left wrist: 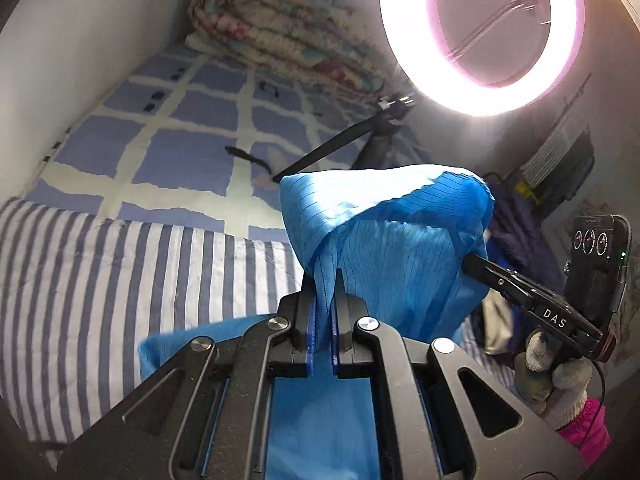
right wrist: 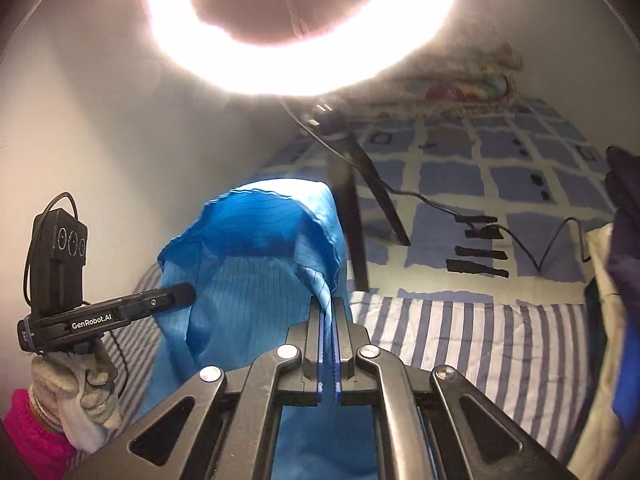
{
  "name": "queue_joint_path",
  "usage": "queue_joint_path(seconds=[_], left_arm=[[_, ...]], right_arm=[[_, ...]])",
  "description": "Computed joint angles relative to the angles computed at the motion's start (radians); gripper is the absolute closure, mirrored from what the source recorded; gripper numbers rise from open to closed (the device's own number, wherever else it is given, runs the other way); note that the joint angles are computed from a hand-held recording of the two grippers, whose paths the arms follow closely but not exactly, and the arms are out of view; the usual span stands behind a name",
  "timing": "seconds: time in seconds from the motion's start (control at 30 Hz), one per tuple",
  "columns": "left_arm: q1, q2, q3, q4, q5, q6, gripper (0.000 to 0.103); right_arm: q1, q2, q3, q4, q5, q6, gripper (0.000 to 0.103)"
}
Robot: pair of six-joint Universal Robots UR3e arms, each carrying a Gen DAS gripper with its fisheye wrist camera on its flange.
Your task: Fold large clothes
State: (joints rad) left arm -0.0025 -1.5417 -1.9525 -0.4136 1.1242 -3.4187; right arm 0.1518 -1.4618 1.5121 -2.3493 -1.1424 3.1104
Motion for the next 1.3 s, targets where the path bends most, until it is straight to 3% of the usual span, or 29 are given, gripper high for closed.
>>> queue_joint_path(seconds=[0.37,0.57,0.7,0.77,0.93,1.03,1.13,1.23,1.27,1.3], left_arm=[[-0.112,0.579,-0.145,-0.368,0.084,-0.029,0.100],[-0.324,0.823,-0.211,-0.529,0.260,-0.171,0.100],[-0.542,0.879,-0.280,-0.552,0.433,-0.320,0.100],[-0.717,0.853,-0.310,-0.530,0.570,-0.426,0.100],[-1.054,0.758,-0.325,-0.545,0.775,-0.661,0.099],[-1.211,0.710,-0.314,-0.602,0.844,-0.806,0.096],[-1.350,0.673,-0.279,-0.689,0.891,-0.946,0.096],[-1.520,0.645,-0.211,-0.805,0.975,-1.137,0.096],[-1.577,0.633,-0.179,-0.850,1.009,-1.206,0.096],[-1.667,0.600,-0.117,-0.925,1.064,-1.313,0.096]], right_arm=[[-0.030,-0.530,0.140,0.357,0.064,-0.109,0.103],[0.034,-0.775,0.169,0.596,0.028,-0.119,0.103],[0.181,-0.888,0.251,0.633,-0.063,-0.022,0.103],[0.334,-0.892,0.301,0.582,-0.163,0.083,0.103],[0.731,-0.825,0.396,0.472,-0.420,0.354,0.103],[0.883,-0.784,0.430,0.464,-0.521,0.455,0.103],[0.953,-0.782,0.427,0.506,-0.520,0.517,0.103],[1.065,-0.759,0.354,0.551,-0.578,0.589,0.093],[1.119,-0.749,0.318,0.564,-0.616,0.627,0.078],[1.189,-0.727,0.269,0.587,-0.678,0.682,0.073]])
